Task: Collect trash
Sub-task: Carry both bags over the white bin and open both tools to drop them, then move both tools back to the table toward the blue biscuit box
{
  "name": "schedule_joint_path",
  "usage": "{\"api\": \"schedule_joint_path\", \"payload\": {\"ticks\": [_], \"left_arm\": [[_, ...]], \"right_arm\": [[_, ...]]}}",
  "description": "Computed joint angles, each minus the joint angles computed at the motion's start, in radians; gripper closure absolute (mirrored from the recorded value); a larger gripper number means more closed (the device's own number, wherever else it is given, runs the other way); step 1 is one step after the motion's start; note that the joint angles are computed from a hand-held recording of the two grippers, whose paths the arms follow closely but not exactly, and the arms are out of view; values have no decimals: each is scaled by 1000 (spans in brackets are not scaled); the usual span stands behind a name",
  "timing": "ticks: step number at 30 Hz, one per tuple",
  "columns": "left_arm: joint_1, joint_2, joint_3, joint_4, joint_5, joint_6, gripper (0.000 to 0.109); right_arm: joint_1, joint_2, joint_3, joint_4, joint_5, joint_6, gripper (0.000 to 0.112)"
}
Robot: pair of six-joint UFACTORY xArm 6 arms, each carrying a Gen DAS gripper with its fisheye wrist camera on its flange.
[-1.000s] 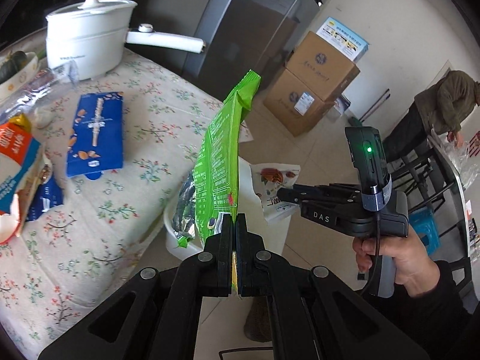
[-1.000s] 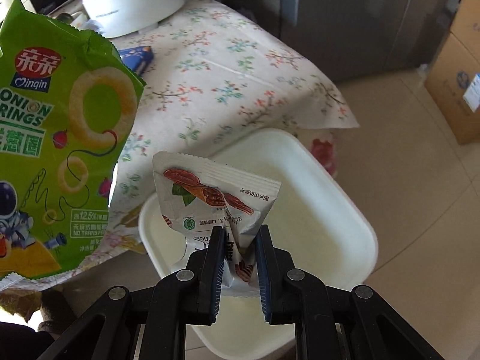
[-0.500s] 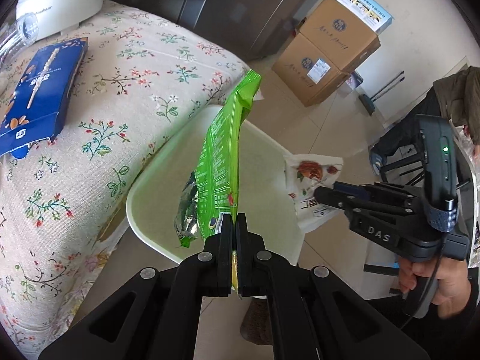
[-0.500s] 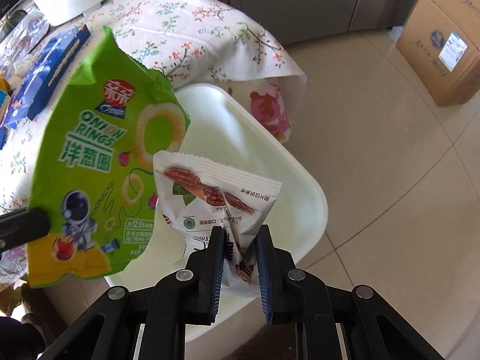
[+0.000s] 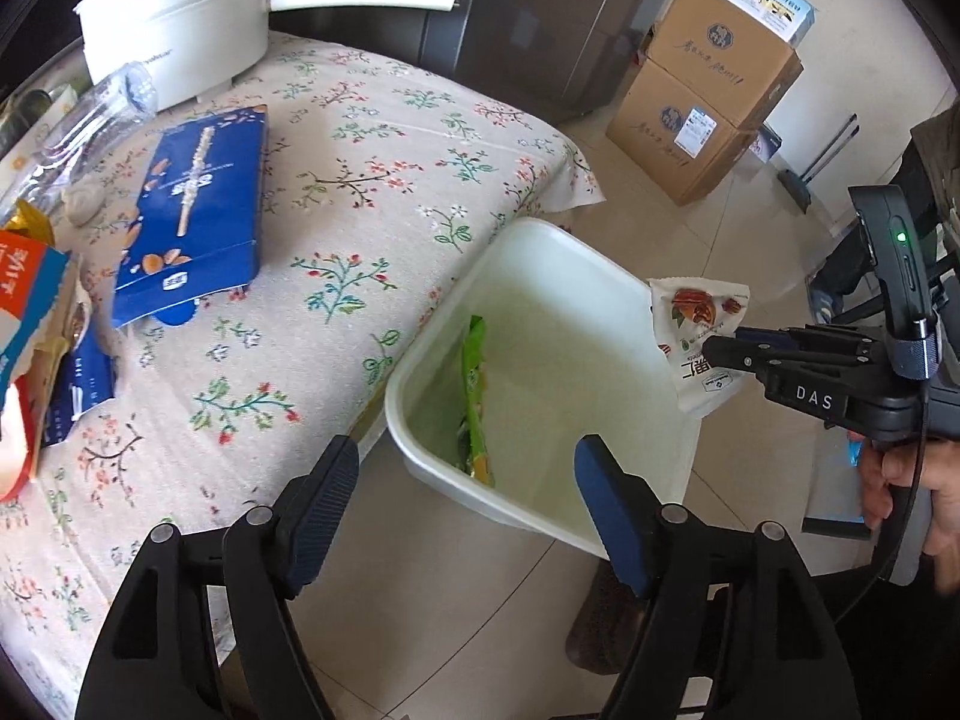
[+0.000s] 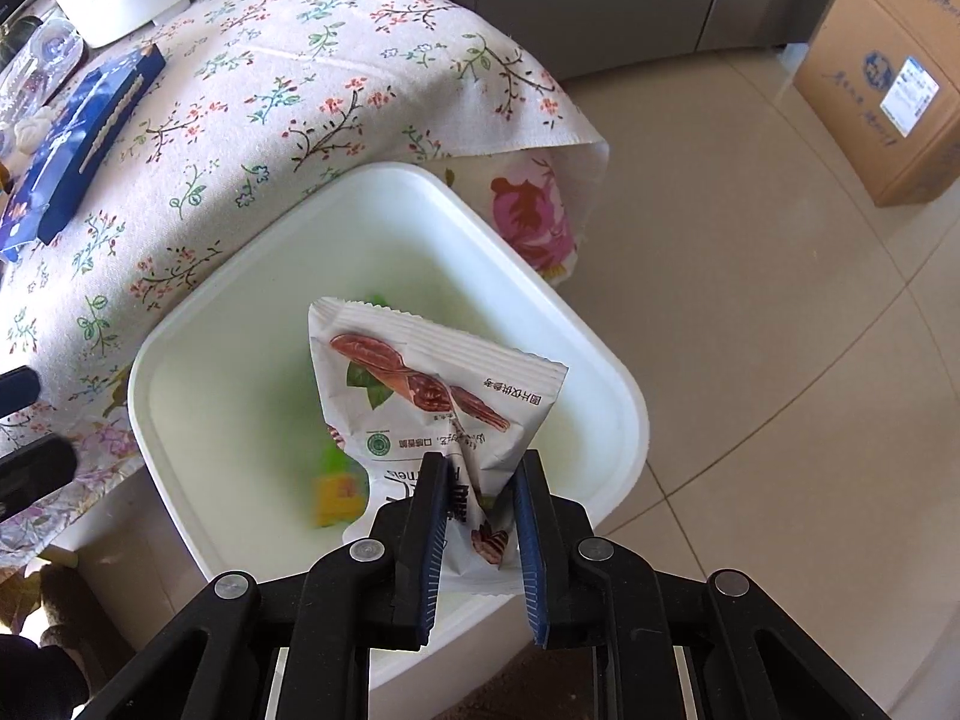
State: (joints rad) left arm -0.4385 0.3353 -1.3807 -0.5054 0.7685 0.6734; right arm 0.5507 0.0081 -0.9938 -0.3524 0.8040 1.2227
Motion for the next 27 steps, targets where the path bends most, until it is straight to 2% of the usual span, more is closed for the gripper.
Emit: {"api": "schedule_joint_path", "payload": {"ticks": [7,8,9,11,12,19,27], "left_arm": [[71,-75,54,12,-34,23,20],[84,-84,58,5,-33,30,19],[97,-91,61,1,-32,33,17],[122,-99,58,-8,-27,37,14],[134,-103,56,-10,-26,36,13],[217,-115,40,-19,-72,49,6],[291,-55,-41,68,-146,1,6]], "right_arm": [[-1,27,-31,17,-9,-2,87],[-2,29,-33,22,-14,0,81],[-3,29,-34,28,-22,1,66],[-2,31,-40,22,-29,20,45],[1,30,-42,8,-33,36,42],[22,59,-116,-19,-22,50,37],[47,152,-285,-74,11,27,31]]}}
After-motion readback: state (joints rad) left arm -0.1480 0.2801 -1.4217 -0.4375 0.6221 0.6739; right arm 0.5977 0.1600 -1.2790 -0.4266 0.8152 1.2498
